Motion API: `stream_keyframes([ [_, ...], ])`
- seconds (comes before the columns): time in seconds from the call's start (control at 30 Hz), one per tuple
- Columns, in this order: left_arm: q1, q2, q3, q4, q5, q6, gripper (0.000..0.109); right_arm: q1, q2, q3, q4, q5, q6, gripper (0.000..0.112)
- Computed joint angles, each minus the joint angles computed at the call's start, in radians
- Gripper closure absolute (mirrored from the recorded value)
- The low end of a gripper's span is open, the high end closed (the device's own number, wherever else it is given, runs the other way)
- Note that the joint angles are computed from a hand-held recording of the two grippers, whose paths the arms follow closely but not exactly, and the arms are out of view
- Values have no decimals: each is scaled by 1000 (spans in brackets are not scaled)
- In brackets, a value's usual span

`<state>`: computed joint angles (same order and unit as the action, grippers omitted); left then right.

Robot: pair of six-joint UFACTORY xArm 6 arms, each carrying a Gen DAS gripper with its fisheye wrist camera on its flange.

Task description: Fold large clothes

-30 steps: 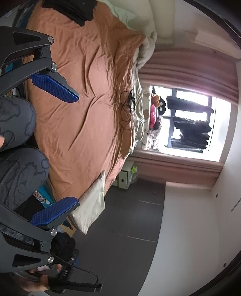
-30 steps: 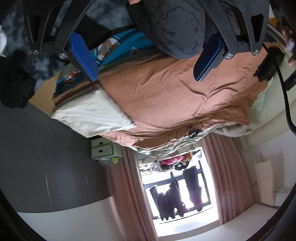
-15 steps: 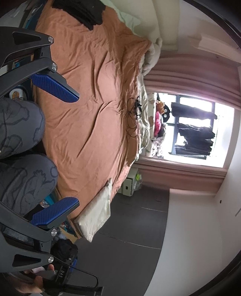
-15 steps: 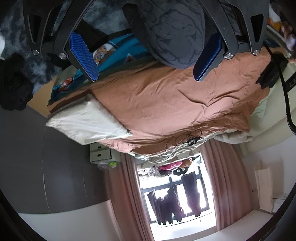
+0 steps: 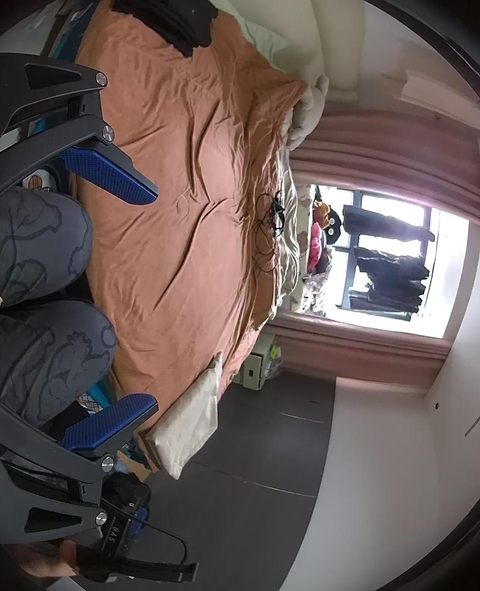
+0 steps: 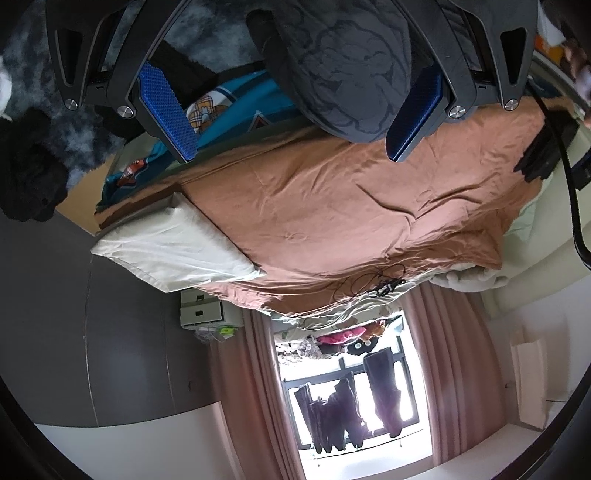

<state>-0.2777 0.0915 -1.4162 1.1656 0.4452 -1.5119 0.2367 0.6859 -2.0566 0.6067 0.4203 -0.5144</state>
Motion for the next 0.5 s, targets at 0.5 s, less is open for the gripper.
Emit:
stream_keyframes([
  [0.5,-16,-12,0,33,33,-16,6,6,6,-8,2,-6,0,10],
])
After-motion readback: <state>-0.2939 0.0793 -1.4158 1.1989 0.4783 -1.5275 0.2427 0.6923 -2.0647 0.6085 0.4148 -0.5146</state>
